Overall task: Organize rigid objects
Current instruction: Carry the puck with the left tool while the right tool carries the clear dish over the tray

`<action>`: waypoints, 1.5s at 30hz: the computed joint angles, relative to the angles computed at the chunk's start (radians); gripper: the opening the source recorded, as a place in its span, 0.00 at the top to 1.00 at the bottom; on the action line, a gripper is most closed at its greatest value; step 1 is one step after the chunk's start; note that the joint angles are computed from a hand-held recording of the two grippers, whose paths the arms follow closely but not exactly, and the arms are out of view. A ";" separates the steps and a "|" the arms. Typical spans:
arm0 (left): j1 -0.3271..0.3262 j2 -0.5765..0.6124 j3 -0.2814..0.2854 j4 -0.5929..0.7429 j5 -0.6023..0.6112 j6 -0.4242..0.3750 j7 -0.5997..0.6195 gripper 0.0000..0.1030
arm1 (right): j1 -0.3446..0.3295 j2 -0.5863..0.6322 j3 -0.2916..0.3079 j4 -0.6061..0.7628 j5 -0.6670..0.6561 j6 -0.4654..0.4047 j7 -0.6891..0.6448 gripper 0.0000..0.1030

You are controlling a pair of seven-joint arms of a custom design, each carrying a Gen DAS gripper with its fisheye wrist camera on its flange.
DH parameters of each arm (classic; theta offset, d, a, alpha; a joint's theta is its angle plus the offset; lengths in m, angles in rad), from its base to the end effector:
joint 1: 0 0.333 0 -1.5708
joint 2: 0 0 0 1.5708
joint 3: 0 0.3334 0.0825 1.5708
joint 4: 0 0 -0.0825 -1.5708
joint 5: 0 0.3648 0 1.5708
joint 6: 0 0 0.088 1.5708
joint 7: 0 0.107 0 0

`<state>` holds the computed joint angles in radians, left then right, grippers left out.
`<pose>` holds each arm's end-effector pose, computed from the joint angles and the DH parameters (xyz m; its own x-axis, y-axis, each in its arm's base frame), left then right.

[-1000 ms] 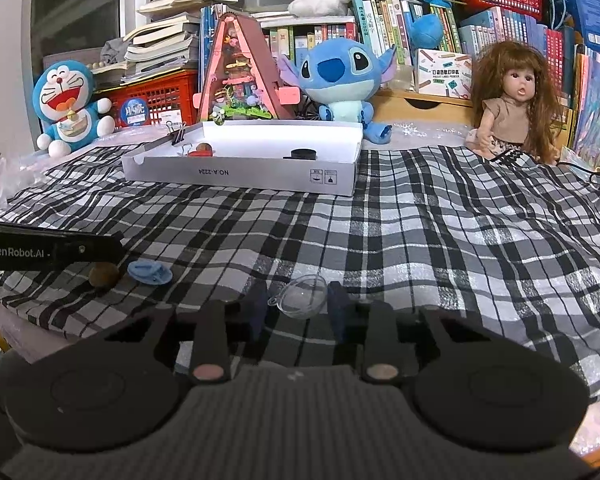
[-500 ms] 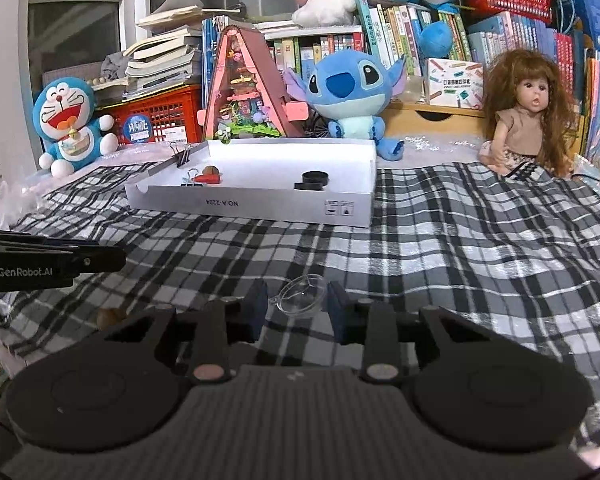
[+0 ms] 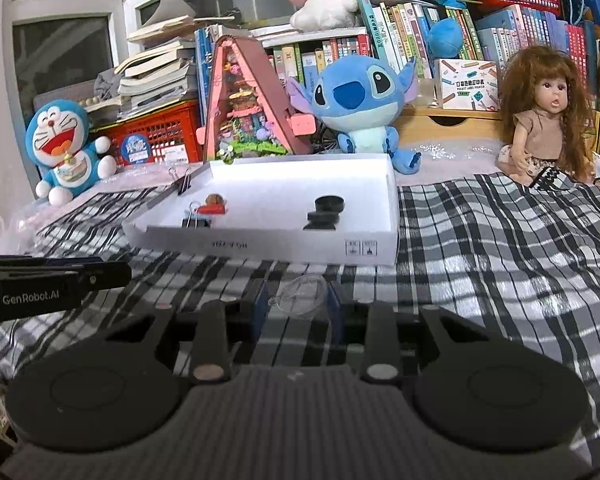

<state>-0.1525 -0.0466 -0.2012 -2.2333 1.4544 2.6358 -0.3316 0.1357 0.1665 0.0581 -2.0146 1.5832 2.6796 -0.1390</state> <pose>0.4838 -0.2063 0.4494 0.3067 -0.9493 0.0698 -0.5043 -0.2242 -0.8339 0.5884 0.0824 0.4288 0.5969 -0.7868 -0.1569 -0.4881 -0.2009 -0.8493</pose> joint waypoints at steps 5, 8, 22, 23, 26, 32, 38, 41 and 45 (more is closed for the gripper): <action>0.014 0.019 0.014 0.043 0.004 0.008 0.009 0.72 | 0.007 0.038 0.007 0.060 -0.040 0.016 0.066 0.64; 0.025 0.034 0.025 0.071 0.001 0.021 0.022 0.72 | 0.006 0.062 0.015 0.098 -0.072 0.026 0.112 0.64; 0.083 0.170 0.091 0.250 -0.167 0.149 0.219 0.72 | -0.002 0.205 0.050 0.316 -0.336 0.052 0.435 0.64; 0.086 0.185 0.096 0.266 -0.198 0.156 0.247 0.72 | -0.002 0.219 0.051 0.338 -0.366 0.049 0.477 0.64; 0.092 0.237 0.109 0.325 -0.299 0.156 0.343 0.72 | 0.001 0.267 0.050 0.414 -0.471 0.026 0.619 0.64; 0.094 0.353 0.133 0.449 -0.483 0.172 0.531 0.72 | 0.022 0.390 0.027 0.602 -0.703 -0.031 0.897 0.64; 0.078 0.443 0.174 0.533 -0.558 0.193 0.555 0.72 | 0.036 0.522 0.023 0.795 -0.879 -0.078 1.085 0.64; 0.054 0.474 0.209 0.567 -0.548 0.171 0.536 0.72 | 0.045 0.586 0.020 0.889 -0.951 -0.120 1.158 0.64; 0.057 0.497 0.216 0.589 -0.561 0.165 0.553 0.72 | 0.050 0.646 0.033 0.967 -1.004 -0.137 1.204 0.64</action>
<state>-0.0955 0.4502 0.0144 -1.6442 0.8936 2.8012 0.2211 0.1856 0.8120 0.0910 -1.0477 0.5795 2.5426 1.0646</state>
